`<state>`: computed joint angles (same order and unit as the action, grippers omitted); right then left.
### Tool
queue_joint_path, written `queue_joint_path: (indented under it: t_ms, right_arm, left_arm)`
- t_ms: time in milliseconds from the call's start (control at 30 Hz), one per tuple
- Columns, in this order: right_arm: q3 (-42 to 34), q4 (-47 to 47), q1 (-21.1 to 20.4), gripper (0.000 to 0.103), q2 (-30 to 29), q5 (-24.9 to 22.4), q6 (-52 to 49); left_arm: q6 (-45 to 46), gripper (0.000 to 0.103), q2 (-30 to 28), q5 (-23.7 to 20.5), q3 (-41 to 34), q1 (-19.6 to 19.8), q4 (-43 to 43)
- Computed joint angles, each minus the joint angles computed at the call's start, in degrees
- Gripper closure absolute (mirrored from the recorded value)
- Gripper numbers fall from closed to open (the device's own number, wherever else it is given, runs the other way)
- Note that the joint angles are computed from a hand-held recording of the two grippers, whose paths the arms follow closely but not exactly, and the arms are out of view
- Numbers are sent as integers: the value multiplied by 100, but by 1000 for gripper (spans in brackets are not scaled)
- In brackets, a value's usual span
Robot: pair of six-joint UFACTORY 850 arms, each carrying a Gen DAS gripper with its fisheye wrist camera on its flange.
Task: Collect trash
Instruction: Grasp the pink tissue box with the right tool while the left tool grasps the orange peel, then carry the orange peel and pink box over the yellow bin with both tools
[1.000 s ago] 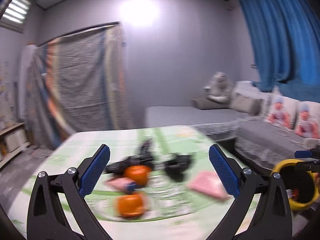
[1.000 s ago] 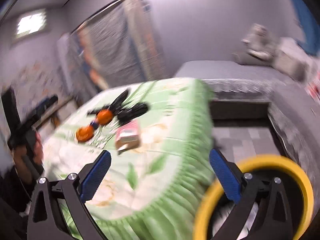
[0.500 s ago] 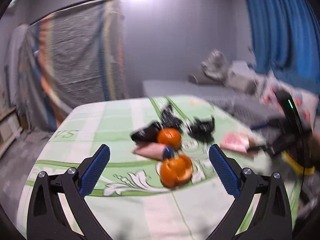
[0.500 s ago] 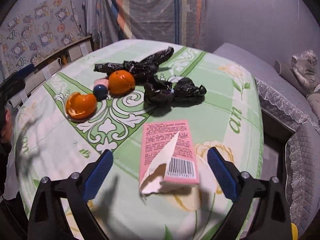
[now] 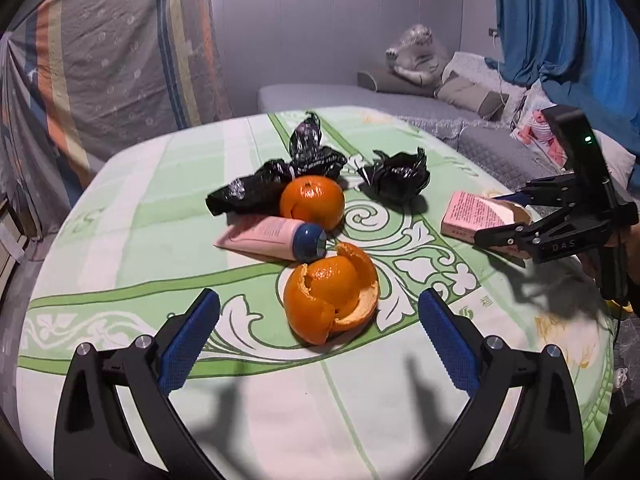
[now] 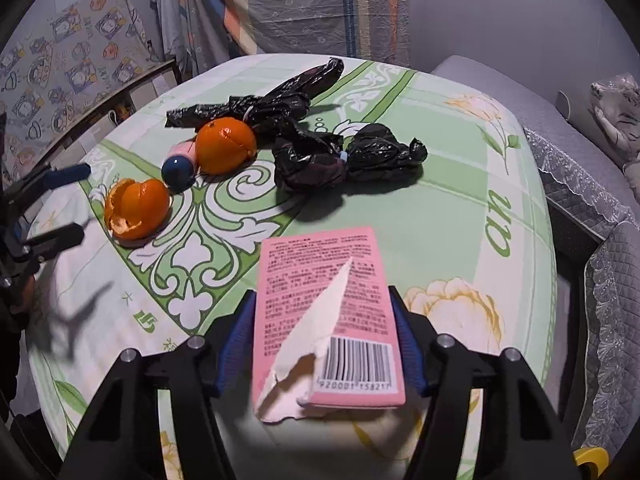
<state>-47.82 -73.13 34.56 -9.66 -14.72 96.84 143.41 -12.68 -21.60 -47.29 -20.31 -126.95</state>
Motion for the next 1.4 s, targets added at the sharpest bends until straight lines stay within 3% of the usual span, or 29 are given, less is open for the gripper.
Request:
queue_joint_path:
  t_ms: [133, 267, 400, 667, 700, 767, 833, 867, 967, 1167, 1400]
  right_arm:
    - [199, -990, 27, 48, 223, 75, 1052]
    - [471, -2253, 33, 48, 571, 249, 2483]
    - [724, -3270, 157, 48, 927, 212, 3607]
    - [1011, -4152, 397, 47, 1380, 119, 4644]
    - [1033, -4083, 439, 47, 1423, 62, 4602]
    - [1083, -4247, 460, 47, 1493, 66, 4808]
    - [1132, -4194, 524, 47, 1572, -16, 4817]
    - [1149, -4133, 551, 47, 1607, -36, 4777]
    - [1202, -4145, 598, 47, 1676, -88, 4861]
    - [1314, -3932, 781, 47, 1895, -212, 4779]
    - [1543, -3795, 1142, 47, 2297, -417, 4961]
  left_arm:
    - [-436, 8, -158, 294, -207, -107, 353]
    - [-1636, 8, -391, 450, -510, -154, 1431]
    - [-2320, 8, -596, 737, -758, -235, 1933]
    - [-4149, 9, -904, 828, -1126, -251, 3458]
    - [-4358, 10, -931, 811, -1154, -241, 3631]
    - [-4730, 24, -971, 732, -1185, -208, 3965]
    - [-4652, 33, -954, 781, -1170, -222, 3853]
    - [-4591, 48, -934, 753, -1149, -222, 3802]
    - [-4084, 60, -874, 705, -1076, -211, 3311]
    - [-3597, 64, -466, 716, -772, -220, 2905]
    - [-1458, 64, 729, 301, 256, -128, 561]
